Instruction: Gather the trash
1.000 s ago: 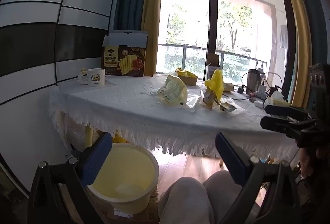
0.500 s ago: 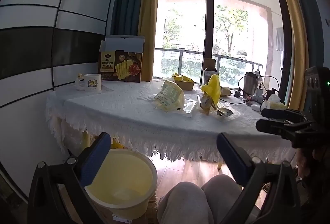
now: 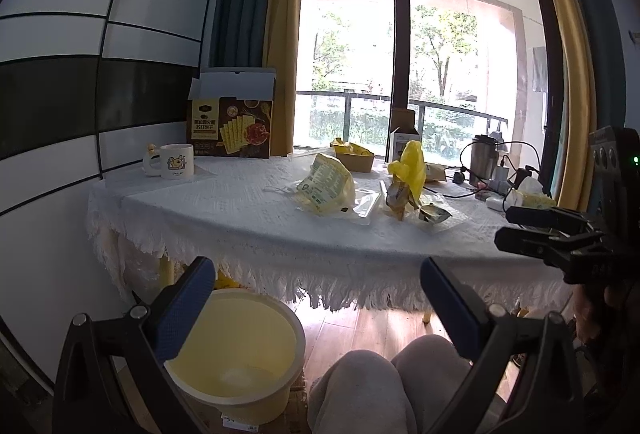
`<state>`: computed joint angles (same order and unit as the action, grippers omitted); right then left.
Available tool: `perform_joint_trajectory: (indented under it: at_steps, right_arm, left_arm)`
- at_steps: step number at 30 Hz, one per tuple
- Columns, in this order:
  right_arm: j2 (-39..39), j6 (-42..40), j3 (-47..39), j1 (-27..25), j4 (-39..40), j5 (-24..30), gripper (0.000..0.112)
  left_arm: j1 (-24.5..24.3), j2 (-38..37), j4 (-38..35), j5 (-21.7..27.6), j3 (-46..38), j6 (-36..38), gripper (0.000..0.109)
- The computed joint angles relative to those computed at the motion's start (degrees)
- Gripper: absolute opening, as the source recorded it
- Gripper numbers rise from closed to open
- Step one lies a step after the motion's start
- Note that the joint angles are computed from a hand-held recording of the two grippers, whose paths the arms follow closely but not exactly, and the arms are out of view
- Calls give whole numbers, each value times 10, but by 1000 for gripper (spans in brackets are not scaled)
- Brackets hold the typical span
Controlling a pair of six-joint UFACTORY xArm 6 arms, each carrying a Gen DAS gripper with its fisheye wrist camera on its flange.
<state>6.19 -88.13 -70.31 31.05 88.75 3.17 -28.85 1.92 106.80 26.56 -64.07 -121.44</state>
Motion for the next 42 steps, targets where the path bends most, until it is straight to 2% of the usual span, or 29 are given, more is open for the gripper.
perform_joint_trajectory:
  at_steps: [6,12,22,42]
  right_arm:
    - [5,31,2,-2,-32,9,84]
    - [0,-3,2,-2,6,8,84]
    - [-4,-12,4,-2,15,4,84]
    - [-3,14,9,-1,-17,5,84]
  left_arm:
    - [1,-3,10,-5,2,-19,102]
    - [-1,-13,17,-1,7,-24,102]
    - [-1,-17,20,-1,7,-26,102]
    - [4,-12,15,-16,0,-21,102]
